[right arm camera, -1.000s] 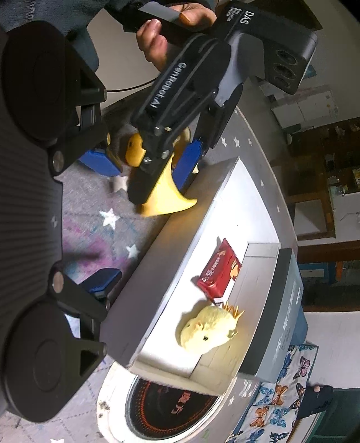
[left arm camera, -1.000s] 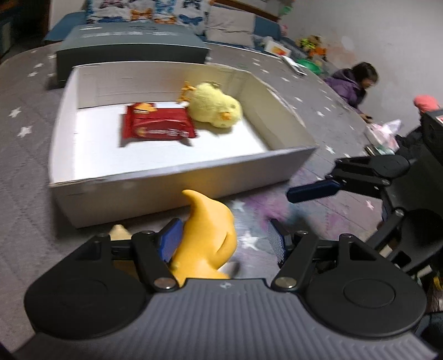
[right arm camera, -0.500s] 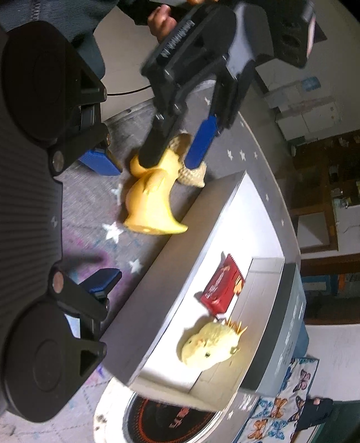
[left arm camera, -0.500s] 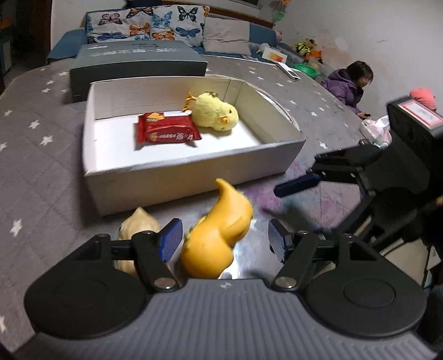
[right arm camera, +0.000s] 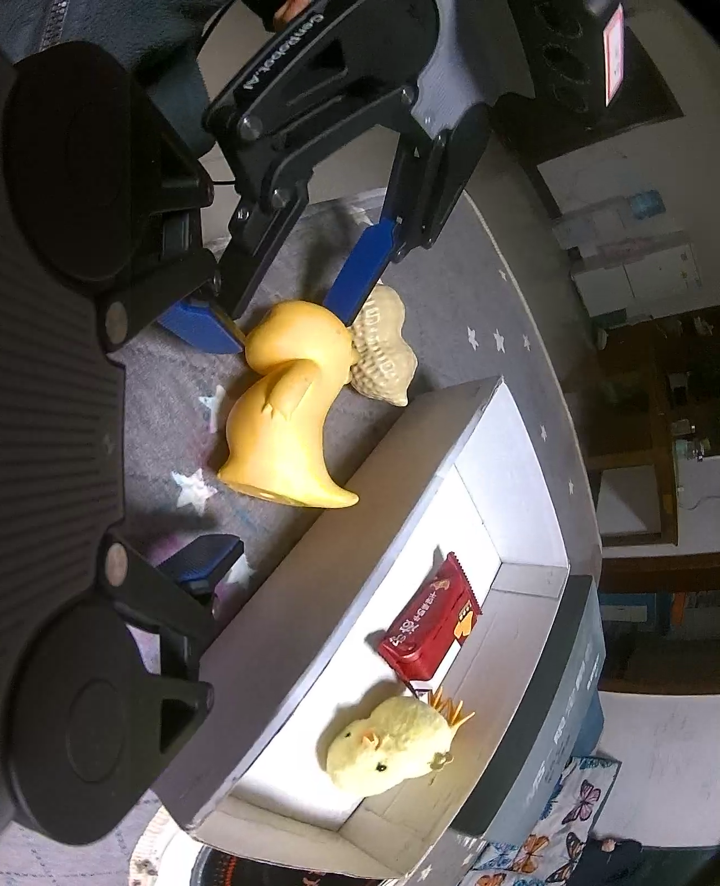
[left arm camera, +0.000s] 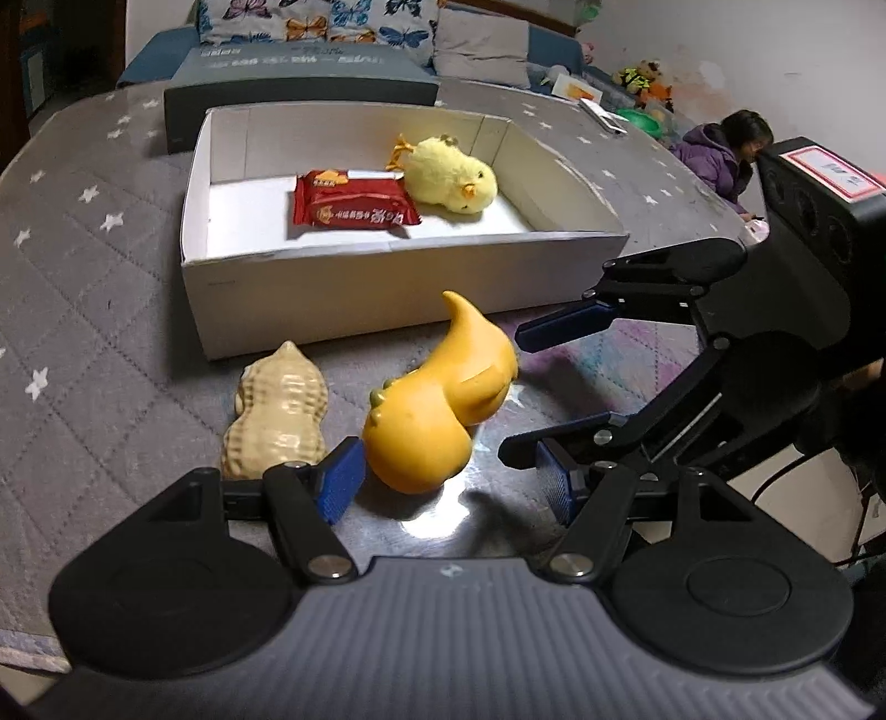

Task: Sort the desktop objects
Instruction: 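Lower the left gripper onto the yellow rubber duck and close it, then lift the duck with the left gripper and lower it into the box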

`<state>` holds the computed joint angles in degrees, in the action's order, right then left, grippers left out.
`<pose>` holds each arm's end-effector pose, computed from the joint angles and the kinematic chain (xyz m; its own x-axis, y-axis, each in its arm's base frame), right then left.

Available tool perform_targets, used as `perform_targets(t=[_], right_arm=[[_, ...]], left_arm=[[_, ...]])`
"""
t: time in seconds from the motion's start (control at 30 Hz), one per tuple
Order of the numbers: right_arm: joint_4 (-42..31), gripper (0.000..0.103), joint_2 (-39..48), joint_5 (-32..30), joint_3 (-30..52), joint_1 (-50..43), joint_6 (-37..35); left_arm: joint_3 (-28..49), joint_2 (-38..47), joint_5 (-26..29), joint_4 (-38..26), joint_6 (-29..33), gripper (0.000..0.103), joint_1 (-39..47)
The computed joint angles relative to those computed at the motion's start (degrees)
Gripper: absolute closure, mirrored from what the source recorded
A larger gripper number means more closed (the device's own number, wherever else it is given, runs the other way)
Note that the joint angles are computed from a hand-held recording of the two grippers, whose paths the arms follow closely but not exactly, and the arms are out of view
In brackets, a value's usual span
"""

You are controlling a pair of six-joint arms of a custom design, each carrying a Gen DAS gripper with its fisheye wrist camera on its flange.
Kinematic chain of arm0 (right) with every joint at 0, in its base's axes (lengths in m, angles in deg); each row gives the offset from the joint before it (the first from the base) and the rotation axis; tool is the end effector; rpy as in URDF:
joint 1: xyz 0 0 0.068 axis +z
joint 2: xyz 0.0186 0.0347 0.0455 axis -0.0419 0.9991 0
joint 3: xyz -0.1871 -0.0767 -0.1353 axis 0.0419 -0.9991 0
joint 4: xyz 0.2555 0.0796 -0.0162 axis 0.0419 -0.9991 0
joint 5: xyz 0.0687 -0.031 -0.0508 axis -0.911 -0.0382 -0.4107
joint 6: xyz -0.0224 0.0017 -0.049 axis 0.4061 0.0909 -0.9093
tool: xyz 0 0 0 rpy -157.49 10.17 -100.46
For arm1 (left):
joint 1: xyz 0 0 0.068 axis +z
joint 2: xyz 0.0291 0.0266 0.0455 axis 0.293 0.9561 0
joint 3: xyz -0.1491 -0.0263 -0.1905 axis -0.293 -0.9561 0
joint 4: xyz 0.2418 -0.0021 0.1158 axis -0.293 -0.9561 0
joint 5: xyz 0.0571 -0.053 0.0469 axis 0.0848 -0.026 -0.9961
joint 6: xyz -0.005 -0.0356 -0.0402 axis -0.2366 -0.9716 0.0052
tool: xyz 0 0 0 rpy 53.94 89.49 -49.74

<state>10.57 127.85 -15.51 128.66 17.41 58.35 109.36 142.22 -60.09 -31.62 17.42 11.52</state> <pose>0.3265 0.1305 0.2468 -0.5980 -0.4887 -0.6354 -0.6938 0.7124 0.1050 0.3183 -0.0467 0.2271 -0.7666 0.2724 -0.5815 0.4939 0.8289 -0.2627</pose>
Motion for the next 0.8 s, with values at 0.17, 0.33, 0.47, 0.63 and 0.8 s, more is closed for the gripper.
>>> perform_targets(t=[0.17,0.33,0.47,0.63,0.8], right_arm=[[0.2,0.033,1.1,-0.3,0.4,-0.1,-1.8],[0.1,0.042,1.9,-1.5,1.1,-0.4,-4.1],[0.0,0.045,2.5,-2.5,1.7,-0.7,-4.2],[0.3,0.051,2.8,-3.0,1.8,-0.5,-4.4],[0.6,0.052,2.0,-2.5,1.4,-0.3,-3.7]], left_arm=[[0.8,2.1,0.6,-0.4,-2.2,0.038,0.3],[1.4,3.1,1.1,-0.2,-3.2,0.043,0.7],[1.7,3.5,1.7,-0.3,-3.5,0.049,1.4],[2.0,4.0,2.0,-0.2,-3.7,0.053,1.8],[1.8,3.4,1.7,0.0,-3.6,0.055,1.2]])
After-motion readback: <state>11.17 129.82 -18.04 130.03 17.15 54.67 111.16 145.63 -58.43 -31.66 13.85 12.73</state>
